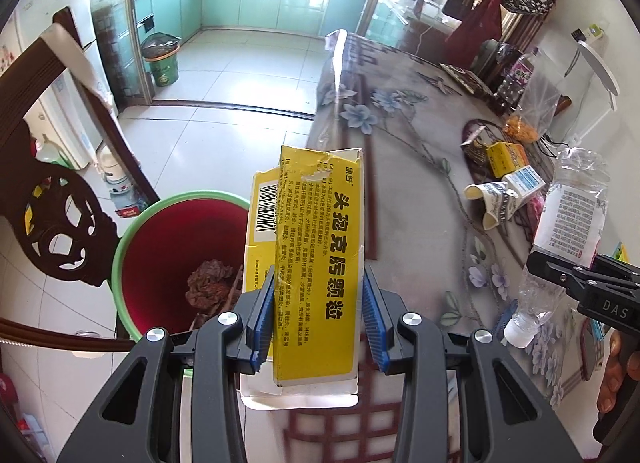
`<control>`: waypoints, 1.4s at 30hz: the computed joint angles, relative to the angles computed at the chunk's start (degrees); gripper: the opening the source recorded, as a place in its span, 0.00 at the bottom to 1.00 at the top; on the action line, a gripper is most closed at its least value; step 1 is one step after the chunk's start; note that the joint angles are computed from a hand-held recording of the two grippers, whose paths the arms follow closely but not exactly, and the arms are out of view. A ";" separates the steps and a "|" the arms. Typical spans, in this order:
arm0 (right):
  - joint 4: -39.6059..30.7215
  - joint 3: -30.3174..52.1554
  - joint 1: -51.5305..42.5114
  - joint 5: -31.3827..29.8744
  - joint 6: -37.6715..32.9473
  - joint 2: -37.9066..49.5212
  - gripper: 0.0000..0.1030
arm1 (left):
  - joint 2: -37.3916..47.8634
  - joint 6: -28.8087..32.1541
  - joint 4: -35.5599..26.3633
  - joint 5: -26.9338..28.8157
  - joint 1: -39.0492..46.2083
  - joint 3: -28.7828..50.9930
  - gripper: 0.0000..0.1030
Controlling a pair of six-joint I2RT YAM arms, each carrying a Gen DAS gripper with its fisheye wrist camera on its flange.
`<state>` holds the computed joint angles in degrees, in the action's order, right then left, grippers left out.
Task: Collect trash
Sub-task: 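Carry the water bottle and yellow box with both grippers over the red bin, then lower both grippers into the red bin and open them to drop bottle and box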
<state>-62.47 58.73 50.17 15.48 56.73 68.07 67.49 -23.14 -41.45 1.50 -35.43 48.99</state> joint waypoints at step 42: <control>5.20 18.47 5.81 -1.56 -4.45 21.40 0.45 | 2.36 16.72 1.18 7.35 25.57 -7.12 0.35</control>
<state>-57.27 77.21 55.98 13.92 52.27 89.47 69.85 -6.42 -40.28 8.85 -9.86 41.86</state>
